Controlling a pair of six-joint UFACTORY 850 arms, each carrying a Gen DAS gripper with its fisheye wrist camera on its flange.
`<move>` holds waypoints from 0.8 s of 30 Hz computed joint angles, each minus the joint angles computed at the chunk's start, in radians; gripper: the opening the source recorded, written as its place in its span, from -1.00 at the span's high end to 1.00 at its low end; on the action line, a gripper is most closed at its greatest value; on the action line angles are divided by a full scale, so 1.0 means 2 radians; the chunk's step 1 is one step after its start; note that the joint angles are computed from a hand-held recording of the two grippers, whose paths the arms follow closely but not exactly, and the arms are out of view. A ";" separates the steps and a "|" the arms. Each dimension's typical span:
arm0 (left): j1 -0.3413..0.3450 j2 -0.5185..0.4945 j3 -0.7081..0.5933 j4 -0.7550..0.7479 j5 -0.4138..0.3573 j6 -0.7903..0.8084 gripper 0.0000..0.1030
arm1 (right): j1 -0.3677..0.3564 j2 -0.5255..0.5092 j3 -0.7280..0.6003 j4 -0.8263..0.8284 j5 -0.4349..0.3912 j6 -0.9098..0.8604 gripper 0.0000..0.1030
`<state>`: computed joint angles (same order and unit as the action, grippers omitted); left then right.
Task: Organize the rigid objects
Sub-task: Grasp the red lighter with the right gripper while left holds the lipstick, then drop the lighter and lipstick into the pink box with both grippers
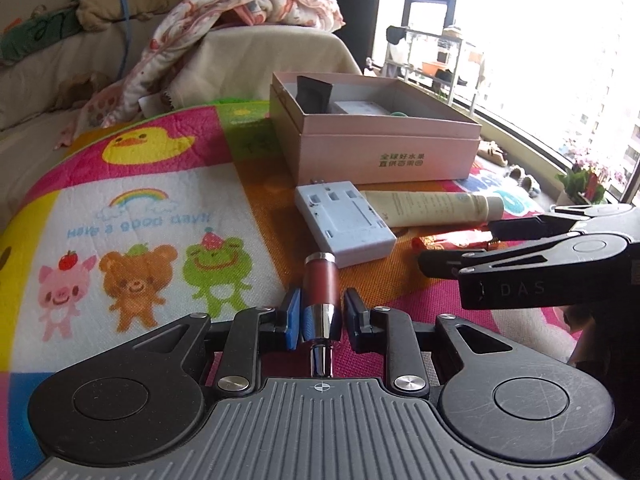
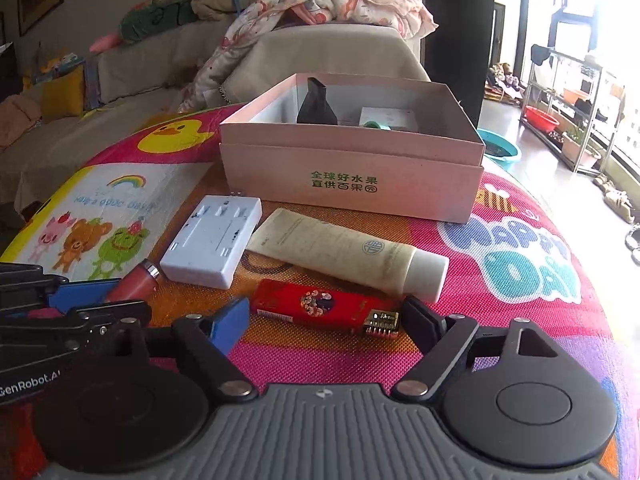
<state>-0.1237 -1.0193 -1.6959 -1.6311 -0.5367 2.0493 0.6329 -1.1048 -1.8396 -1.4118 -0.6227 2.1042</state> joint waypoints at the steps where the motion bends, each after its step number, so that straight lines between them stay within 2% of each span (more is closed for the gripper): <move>1: 0.000 -0.002 -0.003 0.000 -0.003 -0.007 0.49 | 0.000 0.002 0.005 -0.008 0.003 0.007 -0.61; 8: -0.002 -0.003 -0.003 -0.015 -0.001 0.007 0.54 | -0.001 0.010 0.019 -0.029 0.011 0.024 -0.61; 12: 0.004 0.009 0.012 0.040 -0.032 0.003 0.54 | 0.000 0.025 0.045 -0.046 0.022 0.028 -0.61; 14: 0.004 0.021 0.033 0.046 -0.037 0.031 0.54 | 0.002 0.040 0.071 -0.063 0.030 0.035 -0.61; 17: 0.008 0.032 0.045 0.079 -0.062 0.020 0.54 | 0.005 0.069 0.117 -0.106 0.037 0.079 -0.60; 20: 0.007 0.040 0.041 0.083 -0.085 0.019 0.54 | 0.009 0.098 0.153 -0.156 0.006 0.127 -0.60; 24: 0.002 0.041 -0.014 0.079 -0.139 0.003 0.54 | 0.002 0.135 0.175 -0.209 -0.055 0.155 -0.60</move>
